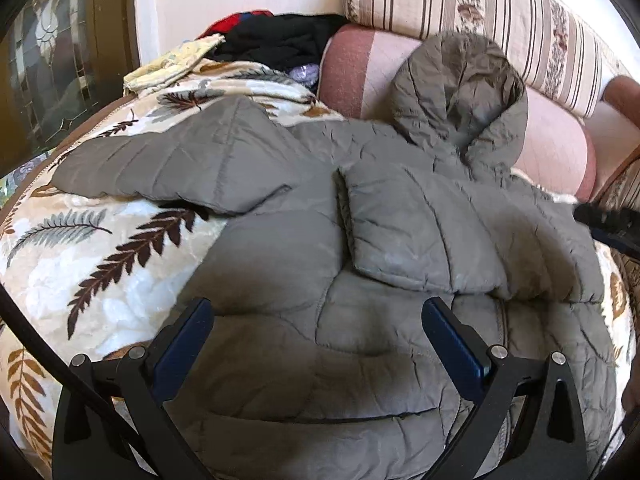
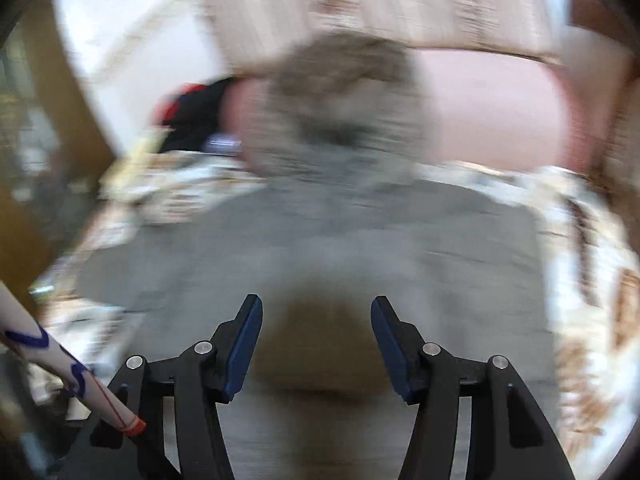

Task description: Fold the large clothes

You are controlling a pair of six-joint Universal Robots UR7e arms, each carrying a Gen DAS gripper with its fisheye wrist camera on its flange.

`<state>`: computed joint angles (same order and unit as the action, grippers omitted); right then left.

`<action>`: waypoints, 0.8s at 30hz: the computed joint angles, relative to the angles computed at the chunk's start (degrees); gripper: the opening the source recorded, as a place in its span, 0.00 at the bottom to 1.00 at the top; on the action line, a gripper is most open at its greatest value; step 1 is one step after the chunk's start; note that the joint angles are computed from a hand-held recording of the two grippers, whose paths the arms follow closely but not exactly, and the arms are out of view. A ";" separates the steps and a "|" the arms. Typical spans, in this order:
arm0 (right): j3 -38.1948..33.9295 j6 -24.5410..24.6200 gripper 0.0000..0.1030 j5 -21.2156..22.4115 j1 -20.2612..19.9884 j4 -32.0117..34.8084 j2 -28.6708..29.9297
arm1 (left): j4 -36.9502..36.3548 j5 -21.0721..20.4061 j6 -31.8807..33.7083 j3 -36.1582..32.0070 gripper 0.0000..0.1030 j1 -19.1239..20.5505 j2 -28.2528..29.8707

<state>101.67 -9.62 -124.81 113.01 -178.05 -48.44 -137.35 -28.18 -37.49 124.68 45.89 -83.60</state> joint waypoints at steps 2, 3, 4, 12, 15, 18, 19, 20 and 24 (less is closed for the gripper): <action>-0.26 2.10 0.59 -5.46 -2.07 0.55 0.23 | 0.75 -0.50 -0.36 -0.26 1.00 0.39 0.48; -0.19 2.82 0.59 -6.80 -2.85 0.43 0.37 | 0.93 -0.73 -0.46 -0.37 1.00 0.57 0.68; -0.18 3.82 0.59 -8.13 -3.80 0.68 0.60 | 1.42 -1.09 -0.77 -0.63 1.00 0.81 0.96; -0.43 2.90 0.63 -6.54 -6.76 4.74 1.39 | 2.96 -1.77 -1.46 -1.11 1.00 0.76 2.02; 3.49 2.76 0.64 -4.01 -5.25 2.64 -1.82 | 2.27 -0.98 -1.25 -0.67 1.00 -0.03 1.69; 8.50 2.68 0.72 -1.77 -3.66 0.94 -4.59 | 2.84 -0.62 -1.80 -0.47 1.00 -0.46 1.48; 10.44 3.02 0.73 -1.36 -3.23 -0.07 -5.27 | 3.22 -0.63 -2.15 -0.45 1.00 -0.52 1.45; 11.29 3.15 0.73 -1.16 -3.14 -0.47 -5.44 | 3.80 -0.59 -2.60 -0.40 1.00 -0.57 1.40; 15.04 5.01 0.73 -3.45 -2.78 -3.36 -4.79 | 6.06 -0.75 -4.16 -0.24 1.00 -0.81 1.27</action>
<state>116.71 -4.61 -128.26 110.23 -181.41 -53.23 -131.29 -28.93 -41.64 124.44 45.08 -82.33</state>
